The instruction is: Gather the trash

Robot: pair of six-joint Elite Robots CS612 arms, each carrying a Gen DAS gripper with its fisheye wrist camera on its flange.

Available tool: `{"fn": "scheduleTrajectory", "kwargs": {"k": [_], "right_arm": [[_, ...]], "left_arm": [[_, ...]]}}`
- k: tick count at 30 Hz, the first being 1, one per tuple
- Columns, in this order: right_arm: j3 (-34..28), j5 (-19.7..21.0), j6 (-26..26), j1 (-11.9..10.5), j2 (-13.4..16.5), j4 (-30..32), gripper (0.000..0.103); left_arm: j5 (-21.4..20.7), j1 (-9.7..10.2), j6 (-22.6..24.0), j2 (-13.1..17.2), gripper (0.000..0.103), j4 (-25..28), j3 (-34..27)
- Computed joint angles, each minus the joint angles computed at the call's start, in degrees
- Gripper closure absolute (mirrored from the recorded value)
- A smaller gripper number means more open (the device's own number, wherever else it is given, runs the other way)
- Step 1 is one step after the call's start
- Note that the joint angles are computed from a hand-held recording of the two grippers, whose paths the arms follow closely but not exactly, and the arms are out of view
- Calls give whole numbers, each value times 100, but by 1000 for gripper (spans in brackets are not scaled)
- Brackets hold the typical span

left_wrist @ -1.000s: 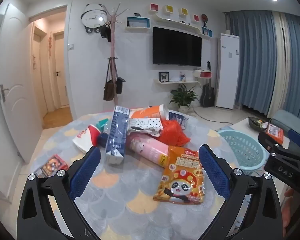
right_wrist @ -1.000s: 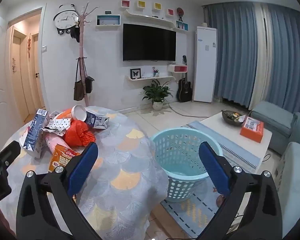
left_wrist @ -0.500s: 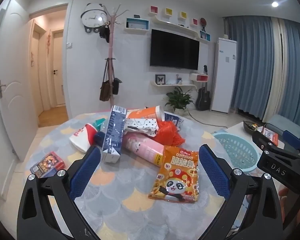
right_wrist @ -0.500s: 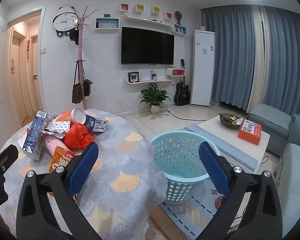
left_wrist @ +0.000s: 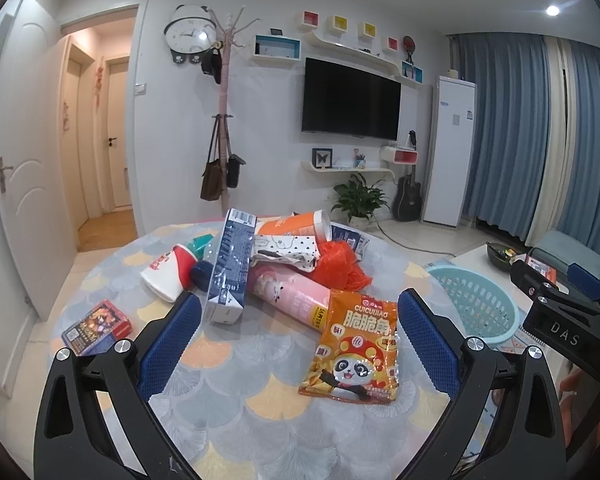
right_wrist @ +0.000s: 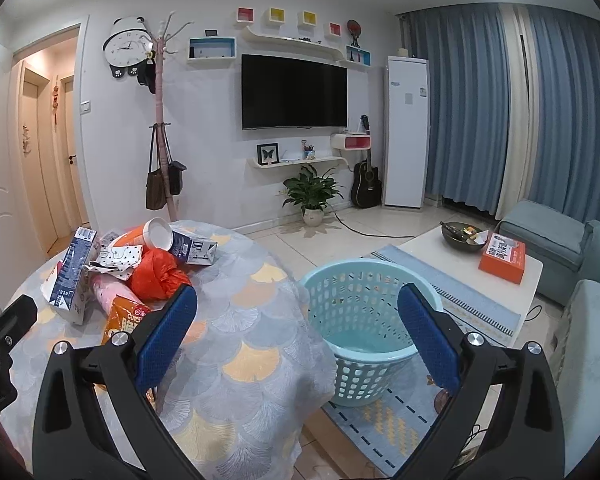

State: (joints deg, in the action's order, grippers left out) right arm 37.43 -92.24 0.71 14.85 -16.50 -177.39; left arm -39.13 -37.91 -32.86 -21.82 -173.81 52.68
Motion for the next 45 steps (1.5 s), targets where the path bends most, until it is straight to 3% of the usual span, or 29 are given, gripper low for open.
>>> {"fn": "scheduleTrajectory", "kwargs": {"k": [35,45], "right_arm": [[-119,101,-130,31,45,212,8],[-231,188,-295,83,95,394,18]], "left_arm": [[-30,21,-44,11,7,-29,31],[22,75,-268,-101,7,24,241]]}}
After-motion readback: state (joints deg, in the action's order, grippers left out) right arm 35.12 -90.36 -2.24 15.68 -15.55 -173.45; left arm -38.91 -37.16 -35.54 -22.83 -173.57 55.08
